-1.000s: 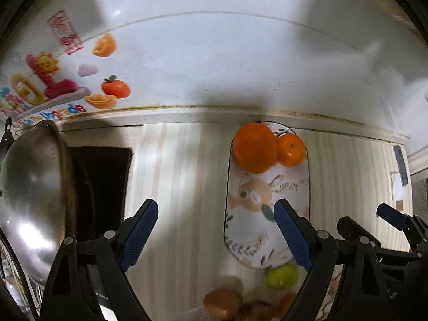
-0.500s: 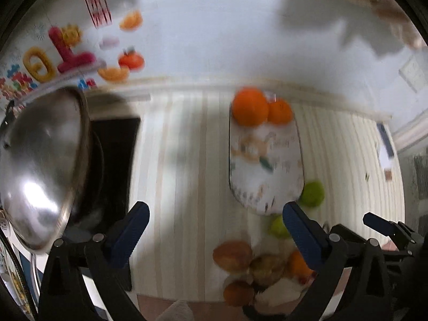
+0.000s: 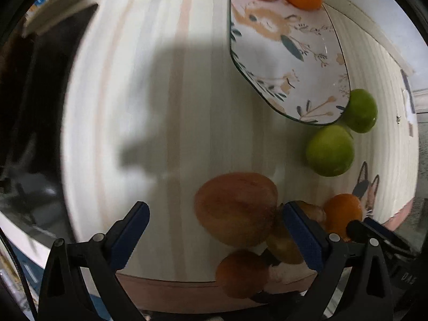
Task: Organize fruits
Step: 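Grasp the red apple with the left tool while the right tool grasps an orange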
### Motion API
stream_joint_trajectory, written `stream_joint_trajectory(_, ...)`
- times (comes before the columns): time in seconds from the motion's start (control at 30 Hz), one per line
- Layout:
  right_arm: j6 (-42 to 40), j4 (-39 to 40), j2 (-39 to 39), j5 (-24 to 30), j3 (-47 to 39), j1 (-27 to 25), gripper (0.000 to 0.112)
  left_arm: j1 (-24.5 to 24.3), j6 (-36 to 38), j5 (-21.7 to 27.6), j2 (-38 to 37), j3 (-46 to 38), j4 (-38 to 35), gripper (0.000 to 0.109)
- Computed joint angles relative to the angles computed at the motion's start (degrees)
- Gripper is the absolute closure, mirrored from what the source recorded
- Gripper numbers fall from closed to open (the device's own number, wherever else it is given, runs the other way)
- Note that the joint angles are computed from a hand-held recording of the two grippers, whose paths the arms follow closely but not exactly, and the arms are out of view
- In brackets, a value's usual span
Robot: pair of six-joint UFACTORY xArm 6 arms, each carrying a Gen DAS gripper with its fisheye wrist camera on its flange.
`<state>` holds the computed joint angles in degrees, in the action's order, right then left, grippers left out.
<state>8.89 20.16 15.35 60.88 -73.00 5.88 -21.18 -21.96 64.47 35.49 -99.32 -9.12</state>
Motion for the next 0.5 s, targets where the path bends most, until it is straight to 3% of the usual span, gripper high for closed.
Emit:
stream_joint_trajectory(0.03, -0.1, 0.0, 0.0, 0.0, 0.2, -0.1, 0.019, 0.0, 0.0, -0.5, 0.2, 0.3, -0.4, 0.016)
stream_joint_trajectory(0.1, -0.2, 0.4, 0.0, -0.2, 0.6, -0.2, 0.022, 0.4, 2.0, -4.0, -0.5, 2.7, -4.3, 0.040)
stream_joint_trajectory(0.13, 0.0, 0.2, 0.5, 0.1, -0.2, -0.1, 0.022, 0.2, 2.5, -5.7, -1.1, 3.7, -5.2, 0.044)
stream_joint_trajectory(0.27, -0.3, -0.1, 0.7, -0.5, 0.4, 0.1, 0.032, -2.2, 0.1, -6.9, -2.6, 5.0, 3.9, 0.046)
stream_joint_trajectory(0.4, -2.2, 0.9, 0.7, -1.6, 1.4, 0.4, 0.045, -2.0, -3.1, -6.1, -5.2, 8.3, 7.4, 0.046)
stream_joint_trajectory(0.5, -2.5, -0.9, 1.1, -1.9, 0.3, 1.1, 0.046, -2.0, -4.7, -6.6, -7.4, 11.7, 9.3, 0.046)
